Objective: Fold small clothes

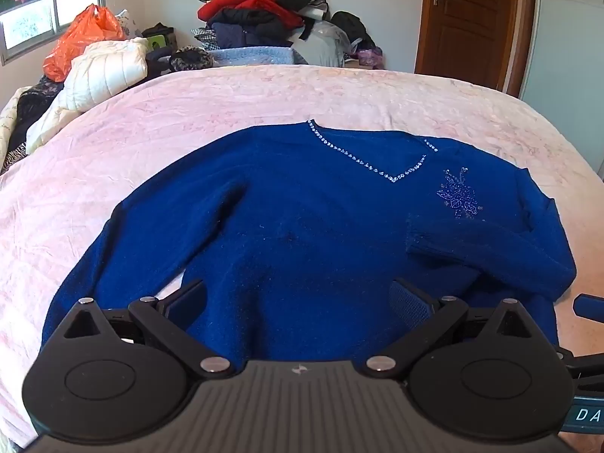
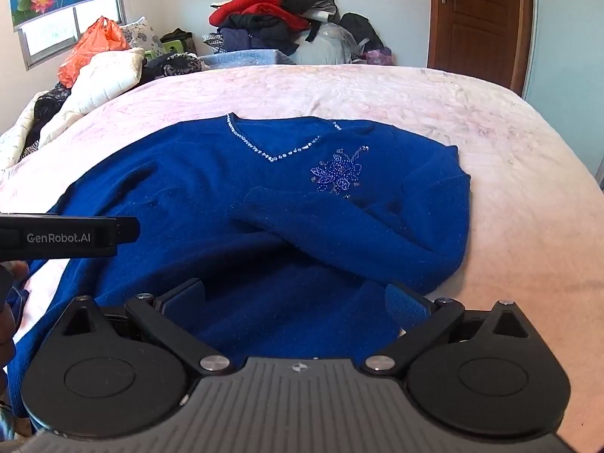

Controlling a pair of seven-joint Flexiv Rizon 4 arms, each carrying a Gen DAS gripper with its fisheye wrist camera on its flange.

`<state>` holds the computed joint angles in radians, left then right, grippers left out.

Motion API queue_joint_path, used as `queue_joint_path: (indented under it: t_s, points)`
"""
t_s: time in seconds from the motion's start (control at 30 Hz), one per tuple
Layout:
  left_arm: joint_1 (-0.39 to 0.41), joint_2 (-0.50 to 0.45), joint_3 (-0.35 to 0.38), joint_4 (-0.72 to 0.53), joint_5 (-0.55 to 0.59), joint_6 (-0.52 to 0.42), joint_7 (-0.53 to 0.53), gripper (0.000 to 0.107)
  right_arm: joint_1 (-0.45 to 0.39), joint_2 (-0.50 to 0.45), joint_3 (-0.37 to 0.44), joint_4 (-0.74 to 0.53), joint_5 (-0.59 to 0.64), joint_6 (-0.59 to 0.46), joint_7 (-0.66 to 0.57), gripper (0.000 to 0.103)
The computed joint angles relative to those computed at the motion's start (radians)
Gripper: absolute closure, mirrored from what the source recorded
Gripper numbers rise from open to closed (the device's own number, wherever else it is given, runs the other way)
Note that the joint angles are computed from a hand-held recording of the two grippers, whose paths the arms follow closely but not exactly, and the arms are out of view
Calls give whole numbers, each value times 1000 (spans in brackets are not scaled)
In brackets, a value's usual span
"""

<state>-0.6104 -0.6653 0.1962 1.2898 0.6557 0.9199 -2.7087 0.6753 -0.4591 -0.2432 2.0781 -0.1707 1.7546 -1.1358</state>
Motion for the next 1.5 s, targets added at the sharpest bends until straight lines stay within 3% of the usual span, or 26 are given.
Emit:
queue_joint_path:
  t_s: [0.2, 0.5, 0.87, 1.07, 1.5]
  points:
    - [6, 13, 1, 34, 10, 47, -10, 4, 10, -1, -14, -1, -5, -3, -6, 0]
    - [-1, 0, -4, 10, -9, 10, 31, 4, 31, -13, -44, -4, -7, -20, 12, 0]
    - [-16, -16, -4, -27, -12, -55, 16, 4, -20, -17, 1, -16, -34, -43, 35, 0]
    - [17, -23, -44, -41, -81, -90, 62, 4, -29, -19, 7, -15, -49, -44, 52, 0]
    - [13, -19, -33, -30, -70, -60, 70, 4, -53, -18, 26, -15, -72, -47, 64, 0]
